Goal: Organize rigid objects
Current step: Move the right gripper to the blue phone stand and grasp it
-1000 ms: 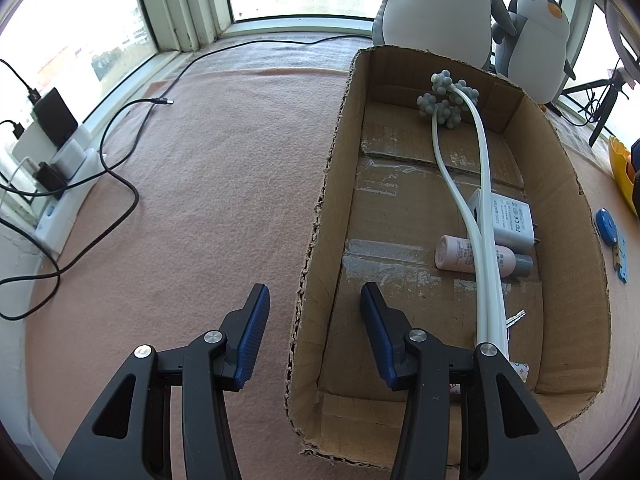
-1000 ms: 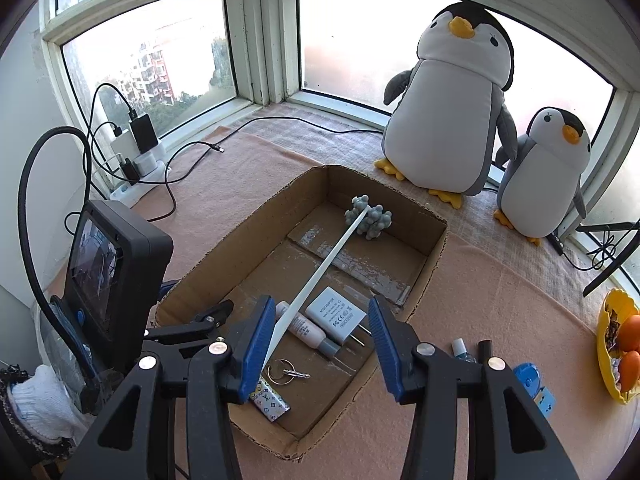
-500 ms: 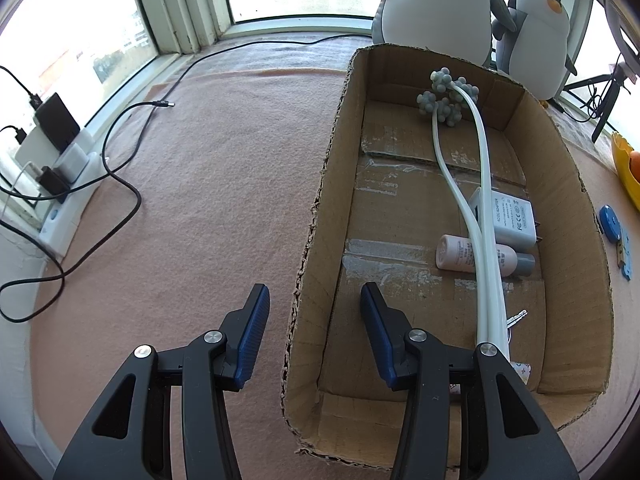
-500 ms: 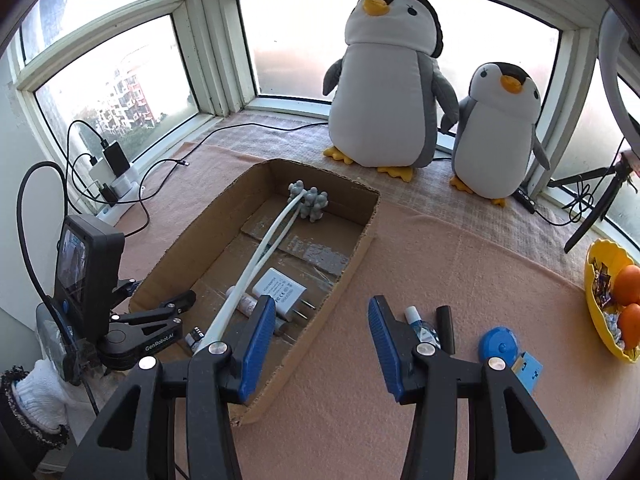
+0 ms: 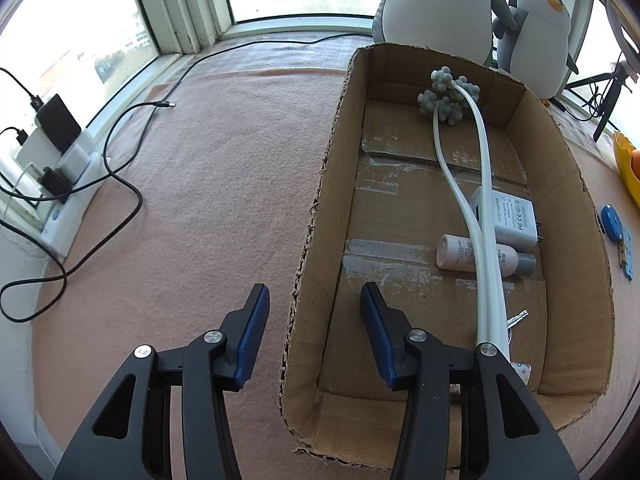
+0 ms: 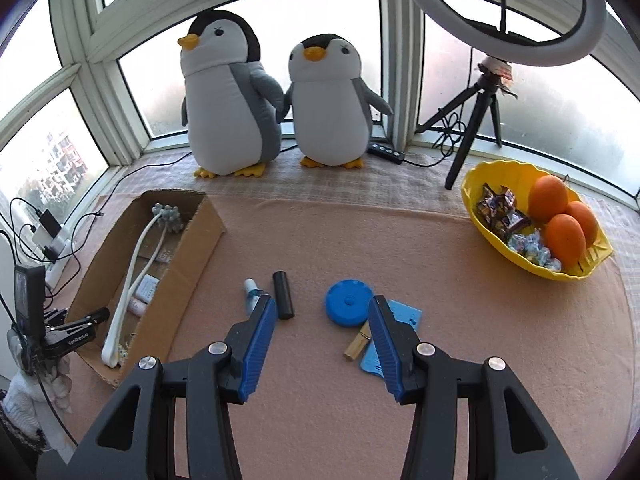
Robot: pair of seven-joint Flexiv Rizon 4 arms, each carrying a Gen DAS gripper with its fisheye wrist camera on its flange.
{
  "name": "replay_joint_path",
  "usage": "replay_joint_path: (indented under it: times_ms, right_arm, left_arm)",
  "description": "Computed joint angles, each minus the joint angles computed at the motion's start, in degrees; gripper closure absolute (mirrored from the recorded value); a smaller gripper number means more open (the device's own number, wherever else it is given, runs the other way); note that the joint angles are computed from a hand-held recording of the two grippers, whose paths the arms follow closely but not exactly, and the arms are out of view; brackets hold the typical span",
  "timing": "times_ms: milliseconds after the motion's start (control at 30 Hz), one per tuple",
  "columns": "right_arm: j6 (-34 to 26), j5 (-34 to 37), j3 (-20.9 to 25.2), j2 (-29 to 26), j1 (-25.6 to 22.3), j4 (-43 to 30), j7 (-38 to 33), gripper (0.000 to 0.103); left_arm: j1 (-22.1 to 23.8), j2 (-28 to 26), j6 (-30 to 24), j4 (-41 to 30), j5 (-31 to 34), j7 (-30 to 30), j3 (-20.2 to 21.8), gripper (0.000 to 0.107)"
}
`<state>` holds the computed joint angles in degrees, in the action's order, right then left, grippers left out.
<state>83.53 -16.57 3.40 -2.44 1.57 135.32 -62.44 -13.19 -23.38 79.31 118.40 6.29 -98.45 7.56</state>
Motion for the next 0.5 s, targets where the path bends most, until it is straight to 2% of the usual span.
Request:
replay_joint_path:
  times_ms: [67,100,200,267,367,500]
  right_arm:
    - [-0.10,-4.14,-1.59,0.44,-1.22,1.75,2.23,0.059]
    - [-0.35,-4.02,-1.76,0.53,-1.80,2.29,1.88,0.059]
    - [-2.54,1.59,-1.22,0.16,-2.84,2.38,-2.83,0.059]
    - [-3.89,0.29,-1.82,-0.45,-3.18,2.58,-1.81,0.059]
    - [-5.13,5.79,-0.97,-1.86,-3.27,1.54,-4.26,0.059]
    - [-6.28,4.42,-1.29,-4.02,-2.32,0.66,-3.02,0.059]
  left_arm:
    - [-0.06,0.04,-0.17,-0.08,0.11,-0.03,0.07,0.060]
    - [-0.05,0.06,-0.23,-0.08,0.17,-0.03,0.09,0.060]
    - [0.04,0.09,-0.27,-0.09,0.35,0.07,0.10,0.060]
    - [0.27,0.11,-0.27,-0.03,0.27,0.23,-0.04,0.060]
    - [0.20,0.14,-0.36,-0.04,0.37,0.17,0.05,0.060]
    - [0.50,0.06,-0.53,-0.16,-0.02,0.27,-0.28,0.060]
